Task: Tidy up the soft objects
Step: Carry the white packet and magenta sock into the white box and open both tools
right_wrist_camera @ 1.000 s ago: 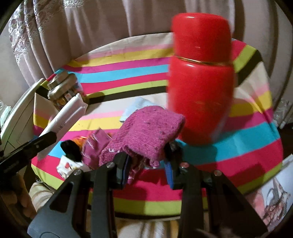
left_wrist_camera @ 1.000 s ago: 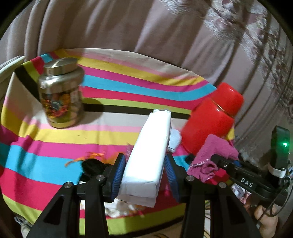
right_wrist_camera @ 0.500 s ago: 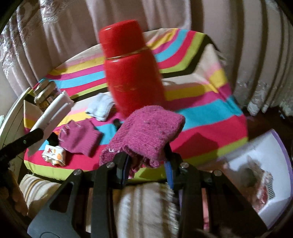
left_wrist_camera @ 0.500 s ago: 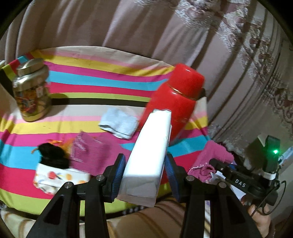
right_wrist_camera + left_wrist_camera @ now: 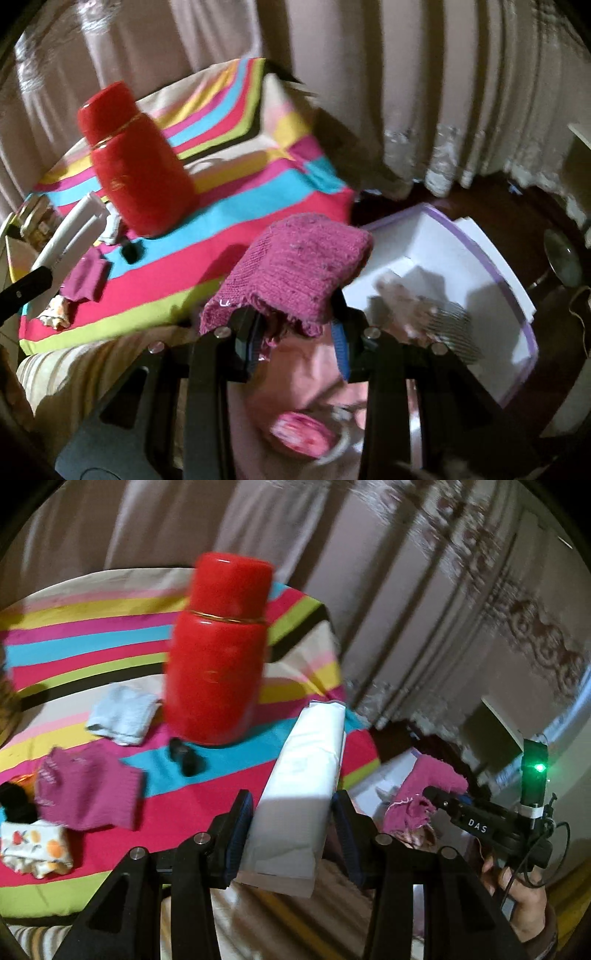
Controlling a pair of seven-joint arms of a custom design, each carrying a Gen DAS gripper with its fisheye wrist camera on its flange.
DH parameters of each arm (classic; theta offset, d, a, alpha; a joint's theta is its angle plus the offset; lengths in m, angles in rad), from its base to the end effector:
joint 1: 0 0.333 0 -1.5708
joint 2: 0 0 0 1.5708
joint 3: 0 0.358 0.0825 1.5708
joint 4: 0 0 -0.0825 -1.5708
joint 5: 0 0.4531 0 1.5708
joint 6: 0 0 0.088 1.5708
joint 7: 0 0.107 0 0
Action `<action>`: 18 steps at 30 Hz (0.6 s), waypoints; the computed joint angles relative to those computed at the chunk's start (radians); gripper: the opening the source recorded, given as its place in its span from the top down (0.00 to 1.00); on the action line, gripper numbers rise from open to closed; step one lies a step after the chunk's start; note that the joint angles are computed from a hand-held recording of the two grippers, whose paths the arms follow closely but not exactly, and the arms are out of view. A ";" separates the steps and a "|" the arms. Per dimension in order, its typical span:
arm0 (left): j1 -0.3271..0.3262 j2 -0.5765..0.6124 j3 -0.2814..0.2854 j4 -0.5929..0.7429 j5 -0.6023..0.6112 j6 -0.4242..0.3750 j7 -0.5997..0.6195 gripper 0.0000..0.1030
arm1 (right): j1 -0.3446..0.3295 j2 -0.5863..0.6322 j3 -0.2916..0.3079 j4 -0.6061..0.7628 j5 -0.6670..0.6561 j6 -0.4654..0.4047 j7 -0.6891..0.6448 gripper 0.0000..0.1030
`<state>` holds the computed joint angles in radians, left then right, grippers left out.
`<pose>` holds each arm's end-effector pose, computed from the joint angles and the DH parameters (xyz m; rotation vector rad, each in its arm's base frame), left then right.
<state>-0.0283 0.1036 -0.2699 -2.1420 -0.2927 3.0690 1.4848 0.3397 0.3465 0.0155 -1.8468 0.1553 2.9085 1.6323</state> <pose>0.6390 -0.1678 0.4528 -1.9298 1.7740 -1.0691 0.7083 0.2515 0.4208 -1.8702 1.6038 -0.4005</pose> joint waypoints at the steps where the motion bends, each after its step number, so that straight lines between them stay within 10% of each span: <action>1: 0.001 0.005 -0.007 0.008 -0.004 -0.006 0.011 0.56 | -0.002 -0.008 -0.008 -0.013 -0.003 -0.004 0.004 0.65; 18: -0.042 0.355 -0.130 0.465 0.161 -0.193 0.175 0.59 | -0.068 -0.075 -0.035 -0.114 -0.034 -0.028 0.021 0.64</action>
<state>-0.0706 0.4585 -0.3997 -1.6773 -0.1319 2.8757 1.6596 0.2717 0.2712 -0.0195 -1.9605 0.1212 2.8805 1.6530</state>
